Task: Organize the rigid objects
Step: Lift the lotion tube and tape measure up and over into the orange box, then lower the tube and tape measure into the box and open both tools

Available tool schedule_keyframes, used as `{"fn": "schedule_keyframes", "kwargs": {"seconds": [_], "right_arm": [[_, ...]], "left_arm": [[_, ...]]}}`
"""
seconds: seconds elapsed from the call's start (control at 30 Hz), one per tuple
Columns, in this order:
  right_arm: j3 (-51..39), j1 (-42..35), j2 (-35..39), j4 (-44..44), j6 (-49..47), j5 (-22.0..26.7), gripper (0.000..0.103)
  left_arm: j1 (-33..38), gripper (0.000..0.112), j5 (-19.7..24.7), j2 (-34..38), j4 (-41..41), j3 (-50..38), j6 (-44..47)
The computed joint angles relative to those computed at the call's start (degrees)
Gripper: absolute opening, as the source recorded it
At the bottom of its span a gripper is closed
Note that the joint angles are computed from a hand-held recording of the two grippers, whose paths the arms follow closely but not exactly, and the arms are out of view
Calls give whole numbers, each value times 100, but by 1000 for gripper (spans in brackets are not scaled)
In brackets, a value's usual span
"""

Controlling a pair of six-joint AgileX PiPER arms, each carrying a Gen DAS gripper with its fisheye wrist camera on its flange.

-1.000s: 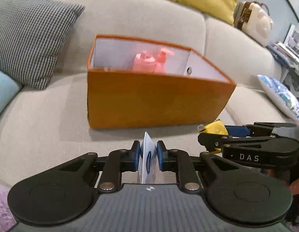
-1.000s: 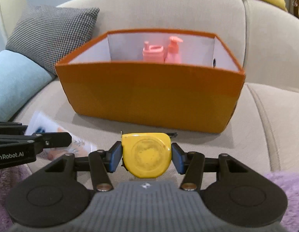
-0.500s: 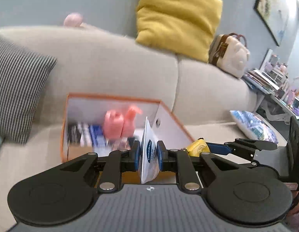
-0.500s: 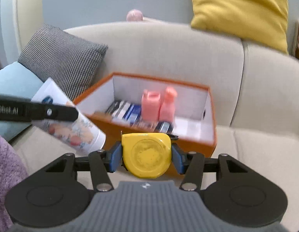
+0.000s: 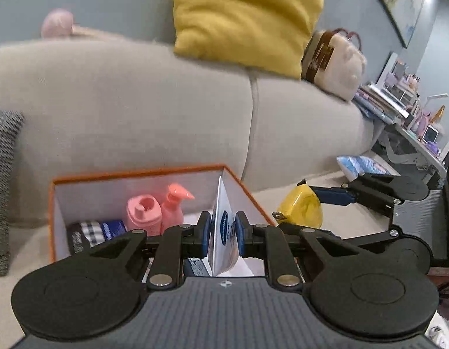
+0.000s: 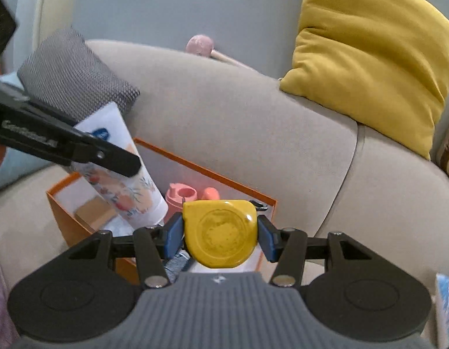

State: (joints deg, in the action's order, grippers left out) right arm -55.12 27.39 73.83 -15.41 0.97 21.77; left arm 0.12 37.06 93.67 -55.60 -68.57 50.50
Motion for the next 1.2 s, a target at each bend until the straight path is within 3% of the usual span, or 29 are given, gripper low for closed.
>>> {"fn": "schedule_keyframes", "kwargs": {"seconds": [0.2,0.3,0.63,0.73,1.1,1.2], "right_arm": [[-492,-440,634,1201,-1676,337,55],[-623,-536,827,1265,-1902,381,55],[-934,-1036,1110,2426,-3326,620,55],[-1013,-1033,1273,2385,-3406,556,55],[-953,-1000,1500,1872,-2831,157,55],[-971,-1048,1529,1892,-2825,142,55]], "left_arm": [[-25,20,670,960,441,-923,-548],[-104,20,1091,1375,630,-1376,-799],[-438,20,1889,2443,1279,-2445,-1051],[-546,20,2120,2754,1634,-2858,-1362],[-755,21,1972,3273,1969,-3540,-1849],[-770,45,1796,3334,1997,-3606,-2041]]}}
